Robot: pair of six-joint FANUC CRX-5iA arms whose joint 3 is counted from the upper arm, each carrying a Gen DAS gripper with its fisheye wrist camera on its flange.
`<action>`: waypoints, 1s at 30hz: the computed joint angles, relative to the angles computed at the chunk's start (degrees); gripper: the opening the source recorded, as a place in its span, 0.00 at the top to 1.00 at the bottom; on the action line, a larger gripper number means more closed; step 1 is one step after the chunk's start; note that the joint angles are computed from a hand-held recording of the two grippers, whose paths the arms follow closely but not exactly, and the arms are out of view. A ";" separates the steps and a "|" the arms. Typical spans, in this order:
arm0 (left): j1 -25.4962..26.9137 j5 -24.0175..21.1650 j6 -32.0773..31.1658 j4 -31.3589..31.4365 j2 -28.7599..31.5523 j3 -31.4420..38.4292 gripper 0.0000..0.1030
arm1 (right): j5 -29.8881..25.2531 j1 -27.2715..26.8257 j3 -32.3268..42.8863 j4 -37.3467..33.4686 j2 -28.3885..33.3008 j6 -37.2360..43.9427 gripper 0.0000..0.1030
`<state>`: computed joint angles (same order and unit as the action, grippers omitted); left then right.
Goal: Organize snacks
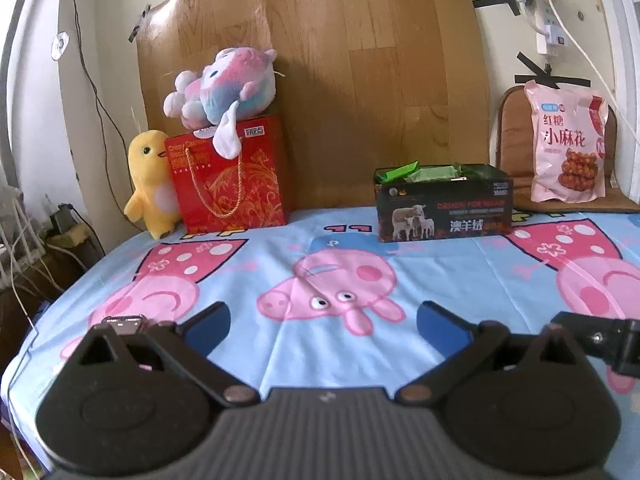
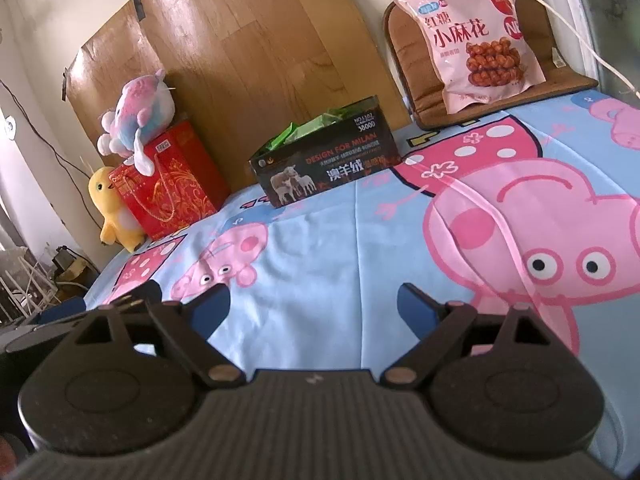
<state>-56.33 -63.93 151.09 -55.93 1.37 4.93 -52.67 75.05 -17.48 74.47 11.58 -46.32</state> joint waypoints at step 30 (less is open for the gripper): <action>1.86 6.81 -3.66 5.18 -4.05 -3.98 0.00 | -6.77 3.51 1.53 -2.16 1.47 2.40 0.09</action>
